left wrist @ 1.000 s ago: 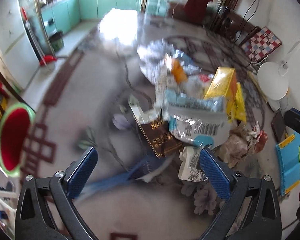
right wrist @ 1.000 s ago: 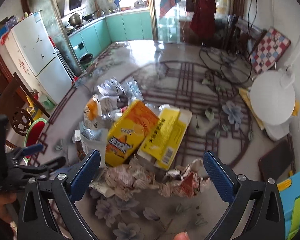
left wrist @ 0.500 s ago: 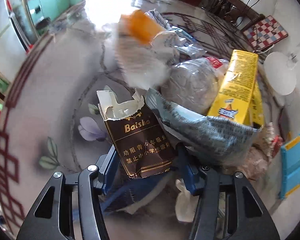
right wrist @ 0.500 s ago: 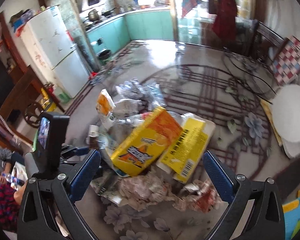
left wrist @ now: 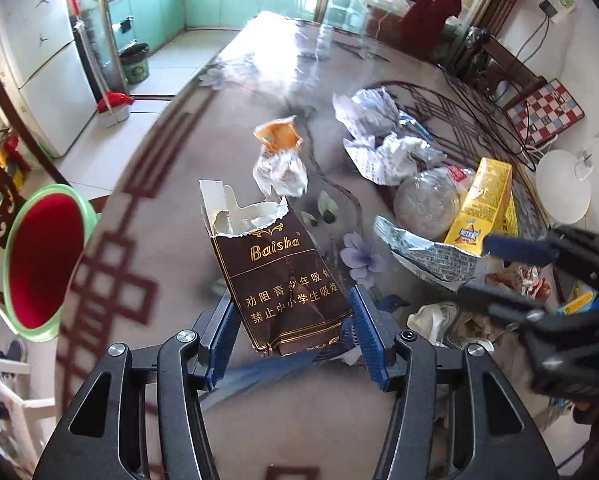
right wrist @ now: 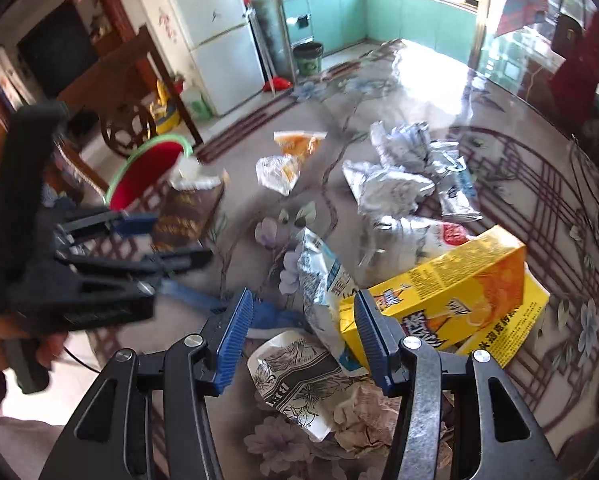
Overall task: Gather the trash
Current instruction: 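Grasp the brown Baisha cigarette pack with the left tool while the right tool grasps a white snack bag, then carry both items over the red bin and open both tools to drop them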
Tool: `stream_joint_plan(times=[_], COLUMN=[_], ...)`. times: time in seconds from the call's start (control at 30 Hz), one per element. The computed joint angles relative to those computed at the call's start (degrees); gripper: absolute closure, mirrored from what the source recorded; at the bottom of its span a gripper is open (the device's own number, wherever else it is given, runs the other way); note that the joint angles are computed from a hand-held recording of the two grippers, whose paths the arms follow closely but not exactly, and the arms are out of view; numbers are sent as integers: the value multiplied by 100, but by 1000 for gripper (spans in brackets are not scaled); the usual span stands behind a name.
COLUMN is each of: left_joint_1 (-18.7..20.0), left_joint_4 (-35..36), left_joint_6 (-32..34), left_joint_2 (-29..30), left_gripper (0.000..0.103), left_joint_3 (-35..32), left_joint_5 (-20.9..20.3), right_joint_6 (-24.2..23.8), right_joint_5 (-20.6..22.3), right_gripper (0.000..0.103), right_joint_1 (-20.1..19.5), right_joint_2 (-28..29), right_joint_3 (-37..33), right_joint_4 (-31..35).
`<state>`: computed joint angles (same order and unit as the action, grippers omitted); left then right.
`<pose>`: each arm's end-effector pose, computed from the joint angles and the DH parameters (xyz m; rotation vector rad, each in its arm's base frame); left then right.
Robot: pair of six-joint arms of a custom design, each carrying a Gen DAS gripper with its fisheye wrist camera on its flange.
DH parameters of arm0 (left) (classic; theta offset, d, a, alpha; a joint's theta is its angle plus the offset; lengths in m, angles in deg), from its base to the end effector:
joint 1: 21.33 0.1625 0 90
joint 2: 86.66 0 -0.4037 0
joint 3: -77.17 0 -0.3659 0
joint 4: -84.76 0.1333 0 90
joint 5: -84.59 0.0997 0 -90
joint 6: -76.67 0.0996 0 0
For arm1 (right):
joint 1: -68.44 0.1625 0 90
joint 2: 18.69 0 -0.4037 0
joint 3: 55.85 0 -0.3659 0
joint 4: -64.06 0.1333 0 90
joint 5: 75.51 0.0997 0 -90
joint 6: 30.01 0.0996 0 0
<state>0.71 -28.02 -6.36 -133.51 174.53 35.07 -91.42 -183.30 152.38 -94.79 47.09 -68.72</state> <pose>-0.4464 -0.3943 0.0612 -0.0988 2.4238 -0.7130 0.0447 -0.5532 0.3254 1.2150 -2.4455 0.0806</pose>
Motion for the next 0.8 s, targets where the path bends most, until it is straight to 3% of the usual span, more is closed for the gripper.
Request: stream_joint_plan(times=[0.07, 0.17, 0.23, 0.5, 0.8], left_joint_1=[-49, 149, 382, 543, 688], left_joint_4=[46, -410, -452, -182, -807], left_joint_6=[-148, -32, 143, 258, 1362], left_joint_2=[-119, 88, 175, 50, -755], left_gripper=[50, 50, 50, 50, 50], left_joint_3=[99, 369, 335, 471, 1133], left_joint_5=[39, 222, 370, 893, 1372], right_joint_6=[-152, -52, 108, 587, 1520], right_joint_5=[-228, -450, -311, 307, -55], right_gripper=[78, 95, 98, 98, 98], right_joint_1=[18, 3, -29, 191, 1018], right_joint_2=[77, 168, 115, -343, -388], right_joint_3=[142, 210, 221, 345, 748], right_joint_4=[-276, -380, -307, -441, -1571])
